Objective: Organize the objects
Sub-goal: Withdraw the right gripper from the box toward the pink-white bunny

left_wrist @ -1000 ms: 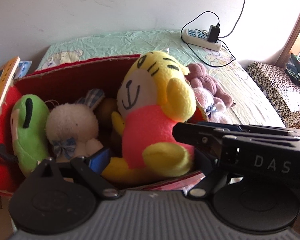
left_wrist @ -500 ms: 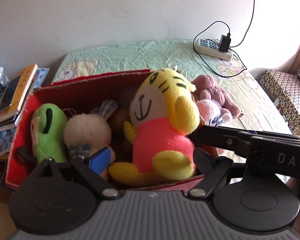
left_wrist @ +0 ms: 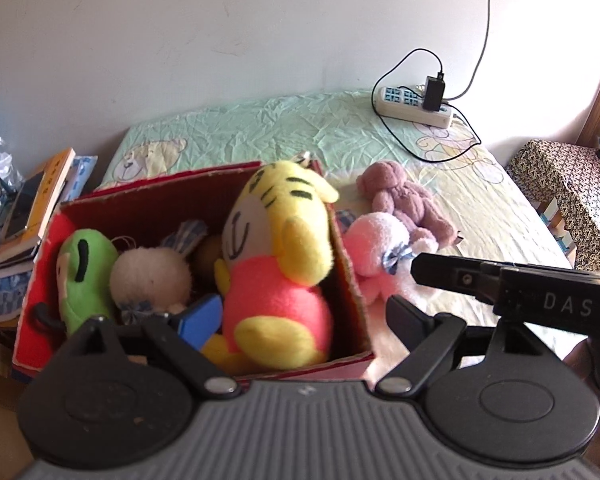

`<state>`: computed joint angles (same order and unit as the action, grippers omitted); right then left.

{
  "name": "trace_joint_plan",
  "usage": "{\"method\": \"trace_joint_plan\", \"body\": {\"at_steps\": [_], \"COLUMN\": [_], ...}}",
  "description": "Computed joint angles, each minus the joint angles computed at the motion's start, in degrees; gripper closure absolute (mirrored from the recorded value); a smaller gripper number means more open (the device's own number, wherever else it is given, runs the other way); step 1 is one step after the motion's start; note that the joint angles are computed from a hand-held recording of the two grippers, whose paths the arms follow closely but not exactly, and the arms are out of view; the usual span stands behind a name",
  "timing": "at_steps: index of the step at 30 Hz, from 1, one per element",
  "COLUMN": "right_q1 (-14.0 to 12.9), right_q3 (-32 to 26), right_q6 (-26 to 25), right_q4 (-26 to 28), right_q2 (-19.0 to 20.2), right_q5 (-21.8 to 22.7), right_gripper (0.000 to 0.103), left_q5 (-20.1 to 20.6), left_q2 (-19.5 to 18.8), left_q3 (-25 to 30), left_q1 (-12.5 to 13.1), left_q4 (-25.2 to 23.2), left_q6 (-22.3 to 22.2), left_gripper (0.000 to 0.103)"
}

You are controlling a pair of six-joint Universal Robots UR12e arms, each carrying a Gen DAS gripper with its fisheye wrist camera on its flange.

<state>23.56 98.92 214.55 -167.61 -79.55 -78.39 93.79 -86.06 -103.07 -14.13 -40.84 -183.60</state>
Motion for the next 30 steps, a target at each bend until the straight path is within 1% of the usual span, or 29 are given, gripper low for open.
{"method": "trace_joint_plan", "body": {"at_steps": [9, 16, 22, 30], "right_q1": [-3.2, -5.7, -7.3, -8.7], "right_q3": [3.1, 5.1, 6.3, 7.5], "right_q6": [0.2, -0.2, -1.7, -3.2], "right_q4": [0.3, 1.2, 3.3, 6.1], "right_q2": [-2.3, -3.9, -4.9, -5.8], "right_q5": [1.8, 3.8, 4.6, 6.1], "right_gripper": [0.065, 0.065, 0.065, 0.065], "left_q5": [1.8, 2.5, 2.9, 3.8], "left_q2": [-2.7, -5.1, -6.9, -8.9], "left_q3": [2.6, 4.7, 5.7, 7.1], "left_q1": [-3.9, -6.2, -7.9, -9.4], "left_q4": [-0.5, -1.0, -1.5, -4.4], "left_q6": [-1.0, -2.6, -3.6, -5.6], "left_gripper": [0.016, 0.016, 0.016, 0.016]}}
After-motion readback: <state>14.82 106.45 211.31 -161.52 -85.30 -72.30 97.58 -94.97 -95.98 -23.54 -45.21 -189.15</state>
